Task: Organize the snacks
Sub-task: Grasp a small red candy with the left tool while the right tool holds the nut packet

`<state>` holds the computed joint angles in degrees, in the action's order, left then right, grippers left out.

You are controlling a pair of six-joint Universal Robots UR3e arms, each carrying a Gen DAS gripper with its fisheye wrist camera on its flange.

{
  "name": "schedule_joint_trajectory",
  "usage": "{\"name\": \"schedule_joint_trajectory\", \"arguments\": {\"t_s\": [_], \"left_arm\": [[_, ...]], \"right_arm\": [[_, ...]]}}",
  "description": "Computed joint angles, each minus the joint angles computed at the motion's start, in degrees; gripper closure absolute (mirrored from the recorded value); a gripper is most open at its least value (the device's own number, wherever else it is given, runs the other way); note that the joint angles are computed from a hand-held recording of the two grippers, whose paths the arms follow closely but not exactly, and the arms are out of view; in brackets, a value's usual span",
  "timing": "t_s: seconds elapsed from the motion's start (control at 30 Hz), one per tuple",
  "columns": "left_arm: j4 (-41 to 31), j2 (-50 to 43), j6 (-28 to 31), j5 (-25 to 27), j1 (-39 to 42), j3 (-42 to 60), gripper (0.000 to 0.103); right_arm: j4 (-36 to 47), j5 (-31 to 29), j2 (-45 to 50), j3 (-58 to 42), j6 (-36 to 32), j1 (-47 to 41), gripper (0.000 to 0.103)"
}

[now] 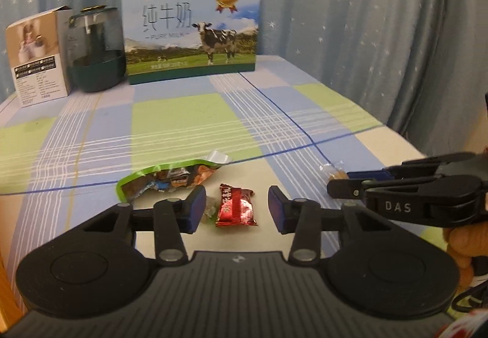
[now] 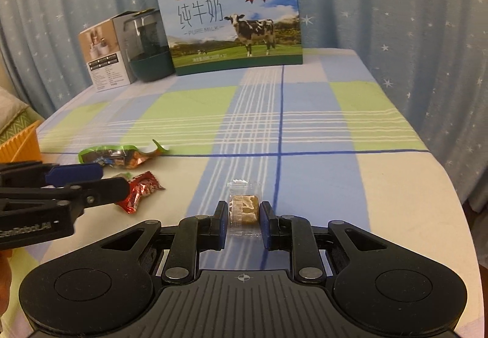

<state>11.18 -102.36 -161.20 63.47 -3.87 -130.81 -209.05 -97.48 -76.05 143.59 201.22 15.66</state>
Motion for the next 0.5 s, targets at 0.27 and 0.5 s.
{"name": "schedule_joint_trajectory", "arguments": {"t_s": [0.27,0.5], "left_arm": [[-2.5,-3.0,-0.7,1.6,-2.4,3.4,0.065],[-4.9,-6.3,-3.2,3.7,-3.9,7.7,0.065]], "right_arm": [[1.2,-1.3,0.2,-1.1,1.0,1.1,0.08],[0.4,-2.5,0.9,-1.1,1.5,1.8,0.08]]}}
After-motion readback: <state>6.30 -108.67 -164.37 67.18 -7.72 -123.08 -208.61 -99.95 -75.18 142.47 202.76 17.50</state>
